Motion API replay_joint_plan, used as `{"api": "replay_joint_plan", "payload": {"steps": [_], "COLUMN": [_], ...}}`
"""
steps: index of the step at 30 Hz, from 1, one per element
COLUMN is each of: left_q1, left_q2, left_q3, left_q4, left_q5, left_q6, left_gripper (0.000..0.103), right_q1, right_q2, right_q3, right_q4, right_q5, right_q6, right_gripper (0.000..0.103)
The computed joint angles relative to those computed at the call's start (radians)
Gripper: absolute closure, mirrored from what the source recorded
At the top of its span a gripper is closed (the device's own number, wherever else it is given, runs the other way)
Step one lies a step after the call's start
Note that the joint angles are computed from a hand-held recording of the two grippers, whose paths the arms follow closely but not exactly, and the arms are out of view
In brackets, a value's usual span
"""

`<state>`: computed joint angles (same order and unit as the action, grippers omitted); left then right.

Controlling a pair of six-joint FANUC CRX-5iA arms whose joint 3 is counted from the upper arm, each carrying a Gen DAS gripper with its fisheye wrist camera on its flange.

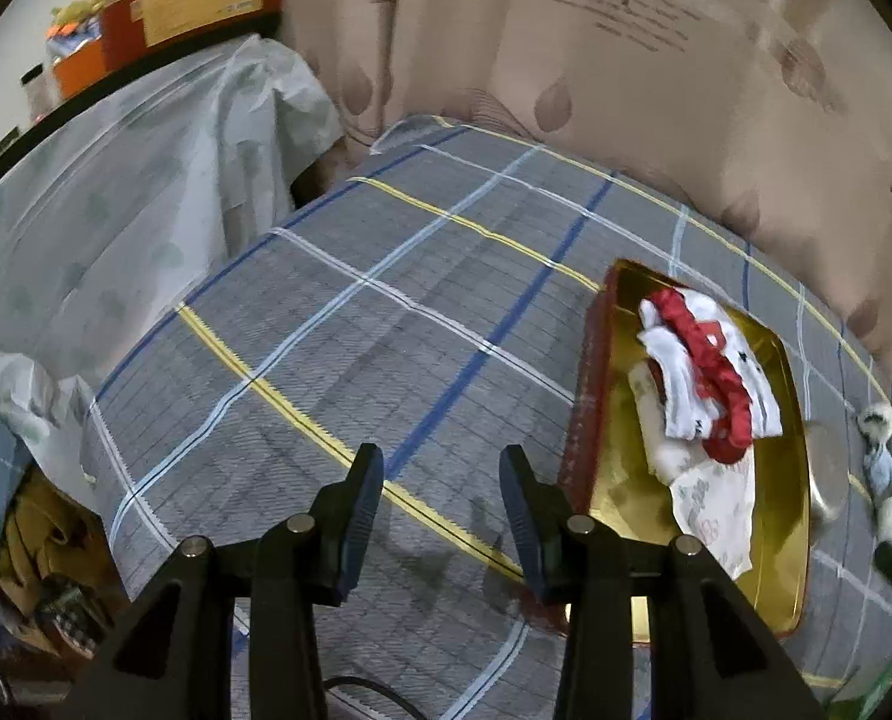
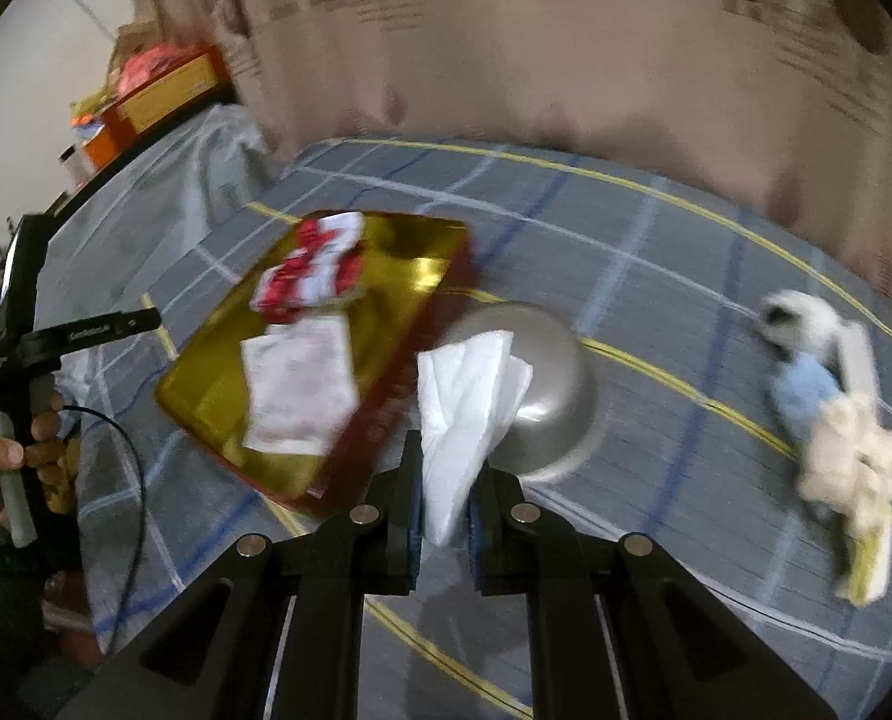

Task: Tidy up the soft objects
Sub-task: 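Carry the white napkin with the right gripper into the gold tin and release, then move the right gripper to the pile and grasp the yellow-edged gauze towel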

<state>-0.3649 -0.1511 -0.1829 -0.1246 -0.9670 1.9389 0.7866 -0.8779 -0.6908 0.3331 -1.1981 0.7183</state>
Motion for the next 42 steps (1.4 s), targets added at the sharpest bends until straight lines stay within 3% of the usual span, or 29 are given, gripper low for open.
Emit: {"api": "replay_joint_plan", "payload": {"steps": [9,17,19,21,23,33,38,42], "left_q1": [0.021,0.021,0.023,0.022,0.019,0.011,-0.001,-0.017], "left_q2": [0.0,0.011,0.012,0.013,0.015,0.021,0.027,0.03], "left_q3": [-0.001,0.002,0.0,-0.001,0.0,0.001,0.006,0.014], "left_q4": [0.013,0.013,0.019,0.022,0.021,0.021,0.015,-0.004], "left_q5": [-0.013,-0.015,-0.015,-0.013,-0.013,-0.011,-0.017,-0.023], "left_q6": [0.004,0.005,0.001,-0.002,-0.004,-0.01,-0.015,-0.01], "left_gripper": [0.062,0.062,0.062,0.062,0.062,0.062,0.062,0.062], "right_q1": [0.001,-0.02,-0.019,-0.018,-0.015,0.019,0.041,0.038], "right_q2": [0.169,0.272,0.287,0.286,0.283,0.199,0.099,-0.002], "right_q3": [0.04,0.054,0.052,0.045,0.038,0.01,-0.008,-0.019], "right_q4": [-0.052,-0.044,-0.029,-0.017,-0.006,0.054,0.085,0.116], "right_q5": [0.158,0.205,0.207,0.216,0.222,0.191,0.095,-0.038], "right_q6": [0.043,0.05,0.044,0.036,0.025,-0.039,-0.075,-0.093], "right_gripper": [0.09,0.088,0.084,0.072,0.049,0.048,0.047,0.047]}}
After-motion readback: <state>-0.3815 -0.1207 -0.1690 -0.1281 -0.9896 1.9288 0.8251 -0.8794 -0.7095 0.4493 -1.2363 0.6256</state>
